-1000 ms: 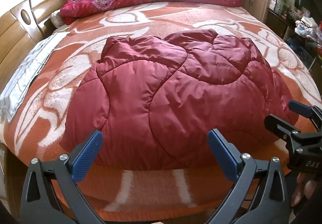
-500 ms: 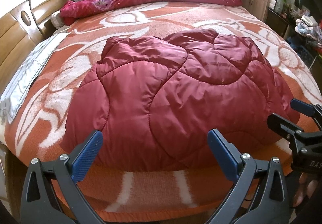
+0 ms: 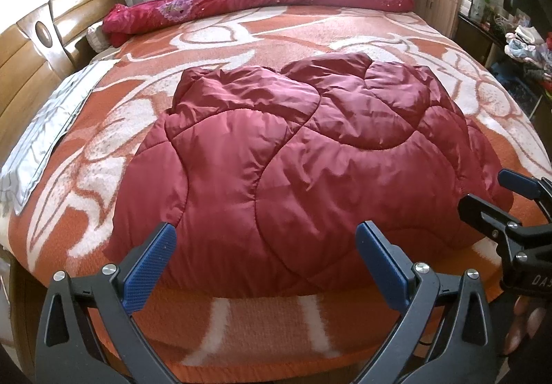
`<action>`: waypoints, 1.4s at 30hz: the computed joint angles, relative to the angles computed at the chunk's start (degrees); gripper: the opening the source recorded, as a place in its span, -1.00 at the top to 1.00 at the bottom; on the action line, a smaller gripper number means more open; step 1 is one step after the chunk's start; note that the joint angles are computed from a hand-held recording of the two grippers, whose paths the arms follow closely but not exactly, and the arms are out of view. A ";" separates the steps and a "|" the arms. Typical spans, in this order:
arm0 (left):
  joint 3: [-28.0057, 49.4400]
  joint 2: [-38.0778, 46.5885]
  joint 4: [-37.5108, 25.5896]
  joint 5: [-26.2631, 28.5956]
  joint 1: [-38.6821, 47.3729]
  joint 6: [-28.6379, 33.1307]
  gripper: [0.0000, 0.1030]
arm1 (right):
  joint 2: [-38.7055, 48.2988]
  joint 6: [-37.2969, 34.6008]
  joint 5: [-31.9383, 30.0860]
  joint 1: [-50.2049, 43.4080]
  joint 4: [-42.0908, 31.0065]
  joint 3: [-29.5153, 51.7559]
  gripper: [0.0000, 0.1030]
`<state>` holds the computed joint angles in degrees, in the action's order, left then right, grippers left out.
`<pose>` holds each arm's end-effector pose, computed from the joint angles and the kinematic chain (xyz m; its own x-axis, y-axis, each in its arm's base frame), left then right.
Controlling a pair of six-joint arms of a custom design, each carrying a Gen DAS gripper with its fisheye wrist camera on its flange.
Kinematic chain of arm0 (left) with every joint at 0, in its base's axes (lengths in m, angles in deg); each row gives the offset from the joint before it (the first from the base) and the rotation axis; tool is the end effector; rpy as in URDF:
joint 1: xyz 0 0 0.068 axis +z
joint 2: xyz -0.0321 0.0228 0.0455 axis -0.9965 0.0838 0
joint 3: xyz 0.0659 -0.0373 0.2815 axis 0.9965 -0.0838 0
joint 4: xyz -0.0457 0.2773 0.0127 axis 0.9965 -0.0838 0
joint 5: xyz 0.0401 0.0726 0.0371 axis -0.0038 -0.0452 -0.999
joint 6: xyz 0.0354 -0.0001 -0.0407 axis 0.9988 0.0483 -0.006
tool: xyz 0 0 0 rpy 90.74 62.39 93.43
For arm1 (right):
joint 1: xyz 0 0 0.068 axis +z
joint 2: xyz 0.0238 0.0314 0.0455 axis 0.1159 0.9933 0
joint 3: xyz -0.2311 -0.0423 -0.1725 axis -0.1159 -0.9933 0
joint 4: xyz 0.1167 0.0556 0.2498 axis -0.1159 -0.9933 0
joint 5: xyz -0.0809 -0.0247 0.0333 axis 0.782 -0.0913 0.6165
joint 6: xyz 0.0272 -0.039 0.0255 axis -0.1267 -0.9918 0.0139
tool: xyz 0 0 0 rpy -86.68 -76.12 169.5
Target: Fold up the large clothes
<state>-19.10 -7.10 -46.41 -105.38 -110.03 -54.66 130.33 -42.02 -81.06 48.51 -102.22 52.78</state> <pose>0.2551 -0.1028 0.2513 -0.8116 -0.0447 -0.5825 -0.1331 0.9850 0.1099 0.2782 0.2426 0.2576 -0.7757 -0.1590 -0.6107 -0.3109 0.9384 0.1506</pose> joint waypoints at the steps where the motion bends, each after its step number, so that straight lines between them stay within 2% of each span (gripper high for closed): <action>1: 0.03 0.00 0.03 0.00 0.00 0.05 -1.00 | 0.01 0.02 0.08 0.00 -0.04 0.10 -1.00; 42: 0.83 1.13 0.03 0.96 1.41 0.84 -1.00 | 0.10 -0.44 -0.26 -0.65 -0.53 0.76 -1.00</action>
